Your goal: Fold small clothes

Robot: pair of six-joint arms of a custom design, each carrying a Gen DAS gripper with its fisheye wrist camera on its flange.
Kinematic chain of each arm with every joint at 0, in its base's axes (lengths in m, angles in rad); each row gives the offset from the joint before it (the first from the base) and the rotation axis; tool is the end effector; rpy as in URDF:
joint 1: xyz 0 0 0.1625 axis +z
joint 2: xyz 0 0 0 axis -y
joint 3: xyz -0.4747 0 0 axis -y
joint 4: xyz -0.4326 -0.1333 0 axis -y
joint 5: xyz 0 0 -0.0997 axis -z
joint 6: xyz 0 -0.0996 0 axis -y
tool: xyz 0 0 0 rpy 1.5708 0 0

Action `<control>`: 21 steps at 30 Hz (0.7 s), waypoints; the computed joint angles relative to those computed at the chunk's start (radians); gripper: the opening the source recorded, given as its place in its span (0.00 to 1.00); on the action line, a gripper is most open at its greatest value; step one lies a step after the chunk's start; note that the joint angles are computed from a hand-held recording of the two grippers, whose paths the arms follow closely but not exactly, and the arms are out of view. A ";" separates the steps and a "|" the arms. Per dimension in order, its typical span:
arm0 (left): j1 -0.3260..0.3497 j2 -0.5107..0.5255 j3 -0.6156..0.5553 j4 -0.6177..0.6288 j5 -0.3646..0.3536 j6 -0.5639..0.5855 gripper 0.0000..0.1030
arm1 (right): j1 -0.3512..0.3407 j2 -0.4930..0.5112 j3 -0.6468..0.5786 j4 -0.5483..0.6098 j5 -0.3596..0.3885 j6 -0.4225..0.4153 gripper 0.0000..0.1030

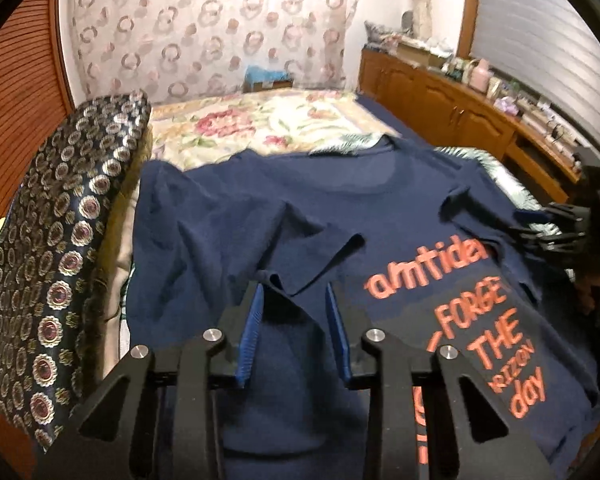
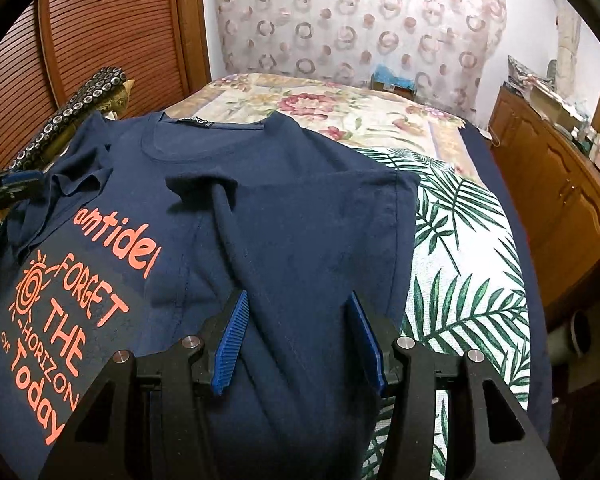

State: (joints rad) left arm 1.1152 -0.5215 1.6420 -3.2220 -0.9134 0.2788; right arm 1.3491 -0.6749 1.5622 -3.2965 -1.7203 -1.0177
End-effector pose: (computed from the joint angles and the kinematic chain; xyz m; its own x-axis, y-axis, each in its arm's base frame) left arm -0.1450 -0.7372 -0.0080 -0.7098 0.2810 -0.6459 0.5979 0.7252 -0.3416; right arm -0.0568 -0.7906 0.1320 -0.6191 -0.3841 0.6850 -0.7229 0.6196 -0.3059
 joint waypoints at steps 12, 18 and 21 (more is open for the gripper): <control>0.008 0.027 -0.027 0.035 0.018 0.019 0.04 | -0.004 -0.008 0.005 0.004 0.005 -0.006 0.51; -0.029 -0.013 0.044 -0.023 -0.002 0.061 0.03 | -0.005 -0.009 0.004 0.009 0.007 -0.005 0.51; -0.043 -0.034 0.069 -0.024 -0.016 0.072 0.03 | -0.006 -0.009 0.003 0.010 0.007 -0.006 0.51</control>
